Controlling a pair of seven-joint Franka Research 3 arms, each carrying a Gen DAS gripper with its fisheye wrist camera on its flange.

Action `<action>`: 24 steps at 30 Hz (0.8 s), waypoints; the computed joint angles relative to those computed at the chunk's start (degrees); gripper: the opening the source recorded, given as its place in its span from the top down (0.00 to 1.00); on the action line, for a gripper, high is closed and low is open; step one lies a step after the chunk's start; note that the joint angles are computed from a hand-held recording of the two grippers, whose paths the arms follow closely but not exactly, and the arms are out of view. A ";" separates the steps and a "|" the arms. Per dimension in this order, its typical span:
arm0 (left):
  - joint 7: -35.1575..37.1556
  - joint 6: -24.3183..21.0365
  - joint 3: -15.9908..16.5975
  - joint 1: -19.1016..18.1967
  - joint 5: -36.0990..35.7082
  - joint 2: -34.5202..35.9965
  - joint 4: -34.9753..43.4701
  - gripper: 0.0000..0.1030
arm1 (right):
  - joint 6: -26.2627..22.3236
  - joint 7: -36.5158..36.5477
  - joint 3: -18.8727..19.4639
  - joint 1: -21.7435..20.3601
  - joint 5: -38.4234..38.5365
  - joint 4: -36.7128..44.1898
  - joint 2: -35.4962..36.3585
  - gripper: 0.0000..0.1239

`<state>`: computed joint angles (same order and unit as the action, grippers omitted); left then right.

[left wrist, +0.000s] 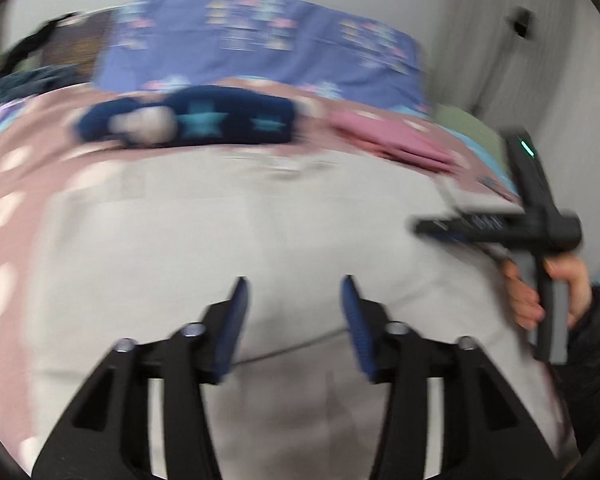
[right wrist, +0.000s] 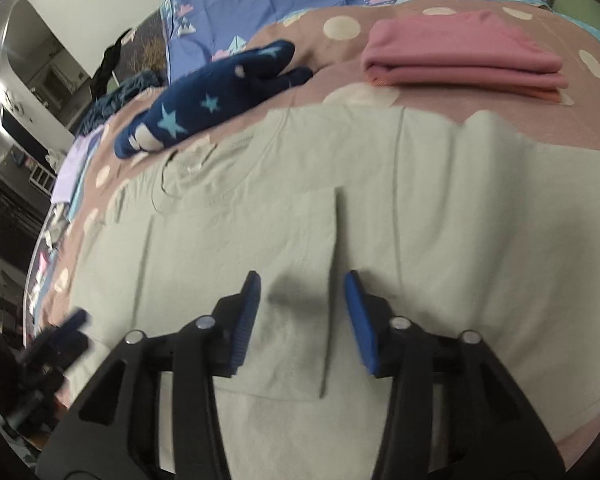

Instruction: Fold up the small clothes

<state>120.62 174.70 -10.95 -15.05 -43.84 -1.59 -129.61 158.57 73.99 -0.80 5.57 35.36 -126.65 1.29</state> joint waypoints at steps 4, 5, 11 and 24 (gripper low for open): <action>-19.23 3.90 2.30 5.99 15.14 -3.10 -5.34 0.46 | 3.69 -0.10 -1.35 1.73 3.17 -2.11 -3.92 0.97; -20.91 3.82 3.52 6.59 15.86 -3.41 -5.73 0.45 | 5.33 3.84 -1.23 1.16 -1.30 -3.19 -5.15 0.97; -7.20 -5.68 10.01 6.96 -3.72 1.21 1.65 0.43 | -0.87 8.51 -1.33 -1.57 -7.78 -2.25 -2.39 0.90; 5.67 -9.68 -0.21 16.90 -14.60 9.44 12.86 0.96 | 8.30 12.46 0.11 2.37 -13.92 -8.01 -9.40 0.76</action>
<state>126.29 165.02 -11.16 1.85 -58.44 7.85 -116.75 166.86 86.45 -0.69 7.94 21.44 -134.66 -8.11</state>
